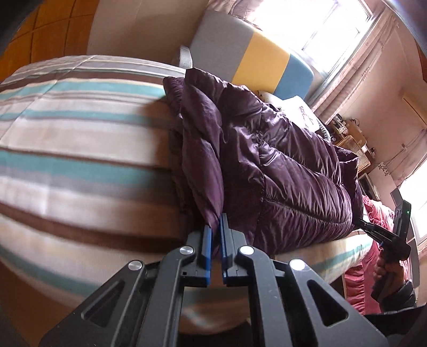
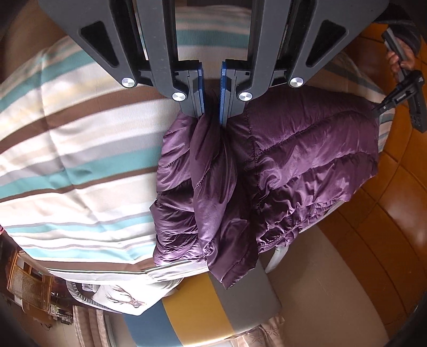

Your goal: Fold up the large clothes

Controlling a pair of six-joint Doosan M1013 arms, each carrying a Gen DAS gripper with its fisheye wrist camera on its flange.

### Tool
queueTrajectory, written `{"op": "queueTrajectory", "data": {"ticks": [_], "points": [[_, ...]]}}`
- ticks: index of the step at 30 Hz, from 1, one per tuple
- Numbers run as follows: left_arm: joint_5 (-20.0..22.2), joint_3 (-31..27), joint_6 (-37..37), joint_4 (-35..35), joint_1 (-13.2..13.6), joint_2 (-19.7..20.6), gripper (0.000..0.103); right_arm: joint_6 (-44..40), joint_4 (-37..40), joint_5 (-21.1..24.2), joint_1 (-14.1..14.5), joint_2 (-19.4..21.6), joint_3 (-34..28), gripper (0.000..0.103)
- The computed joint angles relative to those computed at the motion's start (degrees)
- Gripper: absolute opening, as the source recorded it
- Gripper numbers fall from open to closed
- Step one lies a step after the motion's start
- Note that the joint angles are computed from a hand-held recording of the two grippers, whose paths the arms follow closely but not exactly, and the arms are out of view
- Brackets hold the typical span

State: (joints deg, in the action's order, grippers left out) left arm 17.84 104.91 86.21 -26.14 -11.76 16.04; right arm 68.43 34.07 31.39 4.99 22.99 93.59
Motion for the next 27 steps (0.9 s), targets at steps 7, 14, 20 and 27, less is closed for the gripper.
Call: {"op": "queueTrajectory", "data": {"ticks": [7, 14, 20, 27], "points": [[-0.2, 4.7, 0.1, -2.0, -0.7, -3.0, 0.004, 0.7, -2.5, 0.4, 0.2, -2.1, 2.6, 0.009], [-0.2, 6.4, -0.9, -1.0, -1.2, -4.9, 0.013, 0.3, -3.5, 2.0, -0.2, -3.2, 3.9, 0.009], [-3.2, 5.6, -7.5, 7.6, -0.1, -5.1, 0.052, 2.5, -5.9, -1.4, 0.3, -3.1, 2.8, 0.044], [-3.0, 0.7, -2.9, 6.8, 1.1, -1.5, 0.061, 6.8, -12.2, -7.7, 2.1, -0.5, -1.3, 0.053]]}}
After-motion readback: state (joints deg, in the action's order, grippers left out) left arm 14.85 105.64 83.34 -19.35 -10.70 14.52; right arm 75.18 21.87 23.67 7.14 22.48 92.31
